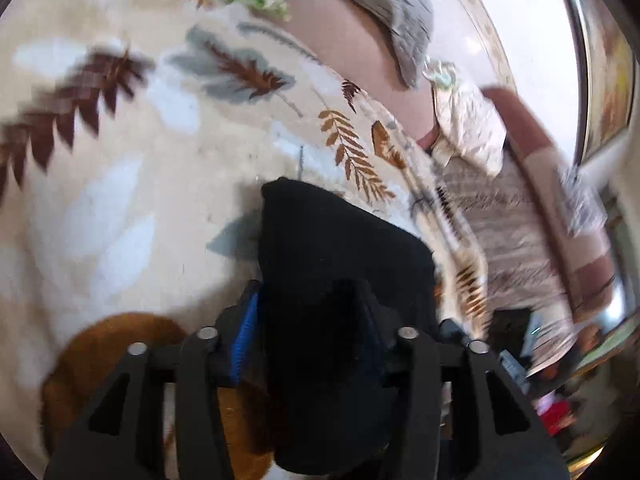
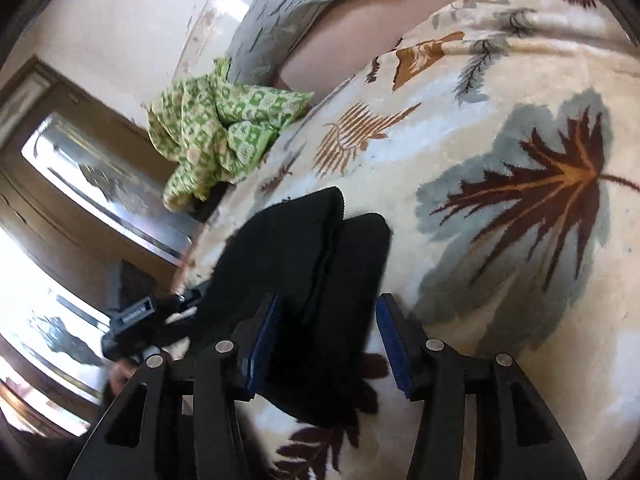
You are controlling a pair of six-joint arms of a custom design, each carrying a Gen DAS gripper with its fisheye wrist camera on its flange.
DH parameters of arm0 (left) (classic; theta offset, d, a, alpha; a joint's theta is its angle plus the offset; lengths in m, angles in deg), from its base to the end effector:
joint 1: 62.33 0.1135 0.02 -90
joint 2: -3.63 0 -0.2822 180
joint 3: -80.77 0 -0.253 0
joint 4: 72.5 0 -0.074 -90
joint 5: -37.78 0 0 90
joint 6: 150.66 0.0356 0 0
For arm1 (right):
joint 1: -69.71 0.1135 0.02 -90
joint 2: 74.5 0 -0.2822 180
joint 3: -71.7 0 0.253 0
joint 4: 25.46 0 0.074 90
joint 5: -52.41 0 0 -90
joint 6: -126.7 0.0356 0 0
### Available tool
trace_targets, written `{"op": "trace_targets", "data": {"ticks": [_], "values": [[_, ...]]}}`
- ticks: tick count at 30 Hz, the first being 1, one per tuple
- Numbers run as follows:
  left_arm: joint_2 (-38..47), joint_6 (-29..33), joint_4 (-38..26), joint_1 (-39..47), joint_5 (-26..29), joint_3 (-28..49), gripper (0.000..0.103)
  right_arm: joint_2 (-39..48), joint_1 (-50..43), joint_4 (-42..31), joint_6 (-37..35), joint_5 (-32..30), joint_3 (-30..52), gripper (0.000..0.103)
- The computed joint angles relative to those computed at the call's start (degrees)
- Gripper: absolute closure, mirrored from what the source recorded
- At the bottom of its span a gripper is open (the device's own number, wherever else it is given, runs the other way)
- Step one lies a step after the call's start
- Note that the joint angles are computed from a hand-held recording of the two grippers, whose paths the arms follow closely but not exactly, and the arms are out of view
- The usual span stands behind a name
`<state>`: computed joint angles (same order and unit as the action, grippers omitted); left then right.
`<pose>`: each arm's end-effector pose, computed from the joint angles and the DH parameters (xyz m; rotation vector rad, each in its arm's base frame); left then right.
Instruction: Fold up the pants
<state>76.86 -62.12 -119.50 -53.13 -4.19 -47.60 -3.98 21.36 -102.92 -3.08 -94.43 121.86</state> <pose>0.2110 0.0074 0.1995 -0.0228 2.5229 -1.0855 0.1222 -0.0926 0.1989 0.2616 2.3311 1.0229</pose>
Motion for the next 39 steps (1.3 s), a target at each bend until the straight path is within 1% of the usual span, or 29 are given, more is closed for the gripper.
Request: {"op": "trace_targets", "data": {"ticks": [1,2,3,5,6,7,9,10,11,13,15,17,20,22,23,24,25,26,27,28,29,31,32,34,35,36,37,38,39], "values": [[1.05,-1.10,1.68,0.93,2.02,-0.90,0.053,-0.15,0.70,0.67,0.54,-0.19,-0.41,0.052],[0.53,-1.90,2.74,0.93,2.32,-1.57,0.053,-0.92,1.52,1.71,1.35,0.14,-0.95,0.052],[-0.27,-2.70,3.56,0.43,1.86,-2.09,0.051,-2.12,2.46,3.15,2.62,0.54,-1.56,0.052],[-2.15,-4.90,5.08,-1.37,0.29,-2.95,0.051,-2.82,2.40,3.55,2.68,0.52,-2.04,0.052],[-2.57,-5.84,5.32,-1.71,-0.06,-3.08,0.058,-3.44,2.34,3.62,2.79,0.77,-2.01,0.055],[-2.85,-6.72,4.98,-1.64,-0.45,-2.84,0.066,-4.20,1.89,2.98,1.74,0.89,-2.16,0.061],[-4.93,-8.25,4.68,-3.60,-3.80,-2.36,0.079,-8.60,2.21,2.26,1.03,2.36,-2.01,0.072],[-6.63,-8.25,3.93,-5.57,-6.85,-1.66,0.080,-10.85,2.66,2.10,1.70,3.15,-1.52,0.080],[-8.45,-8.24,3.38,-8.18,-10.18,-0.73,0.081,-11.85,2.06,1.54,1.64,2.96,-0.87,0.082],[-9.70,-8.97,4.18,-11.76,-12.14,0.97,0.081,-11.05,-1.02,-0.85,0.36,1.26,1.67,0.084],[-7.06,-11.37,7.34,-15.88,-13.60,4.39,0.081,-8.18,-3.32,-1.07,0.01,-0.71,4.56,0.084],[-2.60,-14.03,10.10,-19.34,-14.72,8.27,0.081,-5.38,-3.38,2.59,3.94,-1.16,7.01,0.084],[5.38,-16.07,13.33,-24.16,-18.70,13.69,0.081,1.47,-1.68,11.47,12.83,-0.73,10.54,0.084],[10.65,-15.78,15.82,-26.12,-22.18,15.06,0.080,6.58,-0.54,15.66,15.10,0.67,11.20,0.084],[13.27,-15.42,15.93,-26.42,-23.06,15.55,0.078,8.30,0.72,19.05,17.51,2.71,10.25,0.084],[15.91,-14.96,15.86,-26.92,-24.55,15.96,0.071,9.37,2.55,22.44,19.76,6.20,8.93,0.083],[17.22,-14.87,17.28,-26.66,-25.12,15.33,0.067,9.47,3.44,25.84,21.27,7.80,7.02,0.076],[16.80,-15.13,19.96,-25.35,-23.13,13.69,0.063,8.97,2.73,27.30,21.98,6.81,5.73,0.075],[16.43,-14.71,19.76,-24.33,-21.14,13.55,0.063,8.30,2.20,27.16,22.84,6.34,5.45,0.075],[15.94,-13.91,18.98,-23.54,-19.94,13.65,0.063,7.58,1.77,26.50,22.79,5.98,5.49,0.072],[14.70,-12.62,17.88,-22.87,-19.87,13.63,0.063,5.91,1.02,25.28,22.42,6.36,5.60,0.072],[10.95,-11.36,17.35,-22.59,-21.61,12.47,0.066,1.14,-0.39,24.78,22.28,7.73,5.00,0.072],[7.33,-11.30,18.44,-22.27,-21.31,10.48,0.066,-2.40,-1.27,24.29,21.00,7.79,4.83,0.072],[1.71,-11.38,20.18,-21.64,-15.30,6.89,0.066,-11.12,-0.69,23.17,16.64,8.08,4.61,0.072],[0.41,-11.10,20.15,-21.92,-13.31,5.97,0.066,-13.81,0.90,22.07,14.61,8.02,4.83,0.072],[-0.58,-11.06,20.22,-23.13,-12.29,4.96,0.066,-16.91,4.32,20.59,12.43,8.44,4.82,0.075],[-0.96,-10.20,20.12,-24.83,-11.21,3.70,0.067,-17.93,6.64,19.56,10.99,9.00,4.73,0.078],[-0.50,-9.60,19.70,-26.17,-11.67,3.50,0.069,-18.53,10.62,19.35,11.45,11.97,4.34,0.082],[0.98,-8.80,18.49,-26.85,-12.46,4.18,0.075,-18.89,16.29,20.01,14.03,19.33,3.20,0.087]]}}
